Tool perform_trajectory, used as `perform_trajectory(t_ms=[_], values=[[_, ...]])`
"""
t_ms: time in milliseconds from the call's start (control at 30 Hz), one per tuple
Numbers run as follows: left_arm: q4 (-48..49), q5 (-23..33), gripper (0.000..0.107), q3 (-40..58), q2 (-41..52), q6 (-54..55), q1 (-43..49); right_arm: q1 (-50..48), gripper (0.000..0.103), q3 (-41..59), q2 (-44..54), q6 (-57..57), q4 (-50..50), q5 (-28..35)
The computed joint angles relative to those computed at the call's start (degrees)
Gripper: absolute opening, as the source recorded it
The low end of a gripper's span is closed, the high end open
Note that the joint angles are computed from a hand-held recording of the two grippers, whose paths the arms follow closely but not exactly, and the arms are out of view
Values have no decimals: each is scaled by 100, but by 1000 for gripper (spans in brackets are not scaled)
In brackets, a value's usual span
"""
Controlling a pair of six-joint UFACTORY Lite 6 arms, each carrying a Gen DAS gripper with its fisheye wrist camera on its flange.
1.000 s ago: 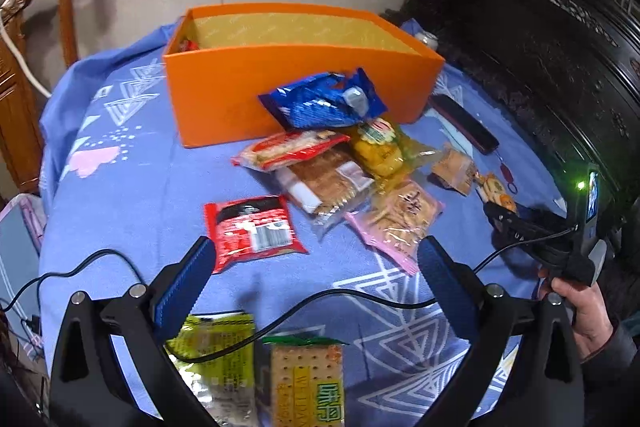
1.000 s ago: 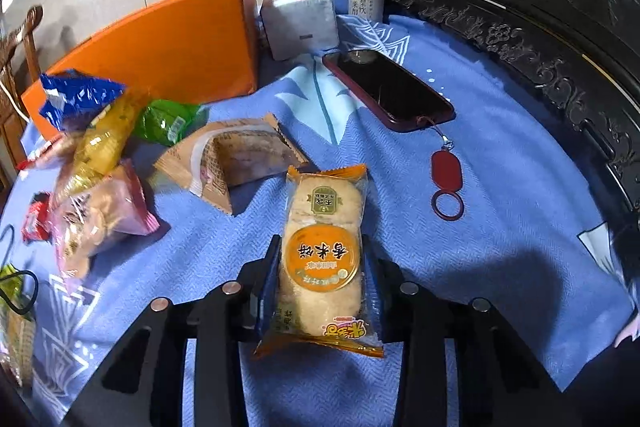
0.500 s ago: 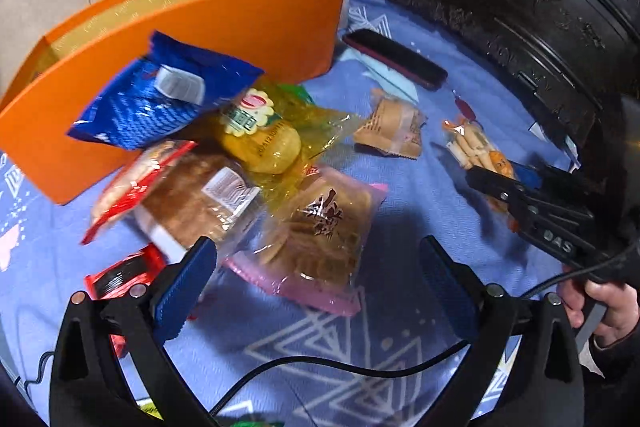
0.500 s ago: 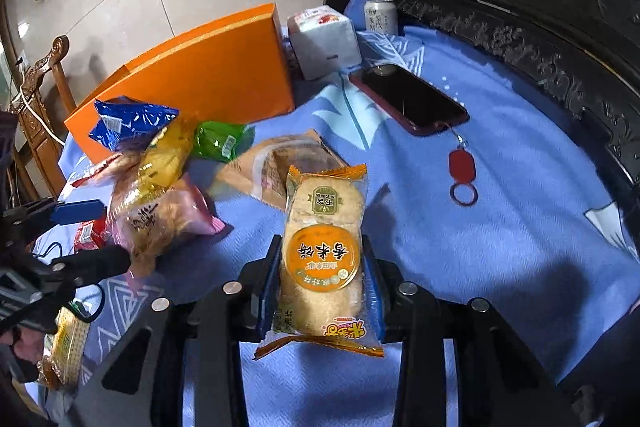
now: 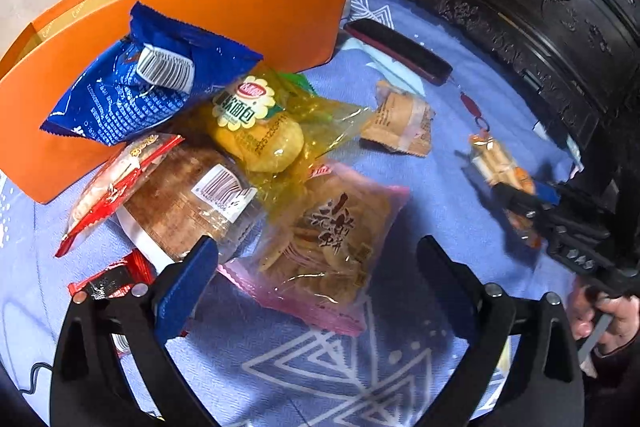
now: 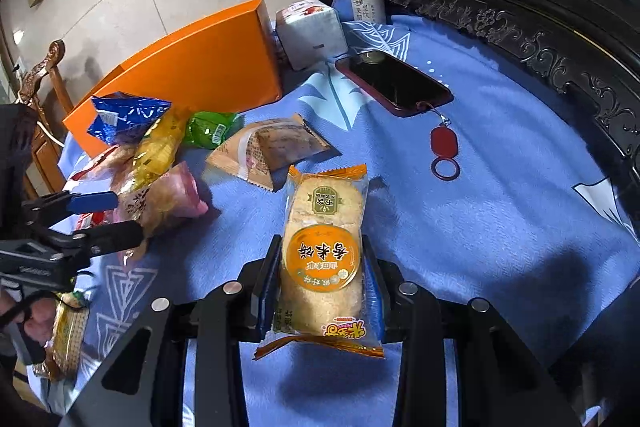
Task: Organize snacks
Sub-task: 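Grasp the pink cracker bag with left tool while right grasps orange-label round bun bag, then lift both bags over the orange box and open both tools to release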
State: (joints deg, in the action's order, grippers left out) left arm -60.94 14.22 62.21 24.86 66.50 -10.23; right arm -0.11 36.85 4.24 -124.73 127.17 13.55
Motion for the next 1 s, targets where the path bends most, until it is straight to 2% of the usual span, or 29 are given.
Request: perform_trajectory(t_ms=[133,200,233,300,433,500,567,700,867,1000], values=[[-43,10,92,55,74,89,-3,-129,37,-247,-370,207,-408,1],[333,-94,80,79,118,-244,-69,-170,37,-280,-402,330,-557,16],[376,-239,79,12,71,-239,-144,-173,37,-279,-386,339,-560,11],[-84,-278,72,-156,-80,288,-170,-183,37,-271,-336,395,-562,39],[-266,-299,71,-219,-135,470,-176,-133,37,-233,-293,527,-637,96],[-684,-413,67,-367,-347,878,-248,-111,37,-244,-311,425,-558,99],[-1090,-245,67,-486,-532,1366,-271,-137,37,-216,-272,501,-629,129],[-149,-395,67,-254,-157,493,-412,-163,37,-171,-189,602,-704,170],[464,45,67,435,543,-247,-368,-144,37,-159,-164,564,-670,170],[225,-228,64,482,656,-1,-513,-128,37,-147,-138,518,-618,154]])
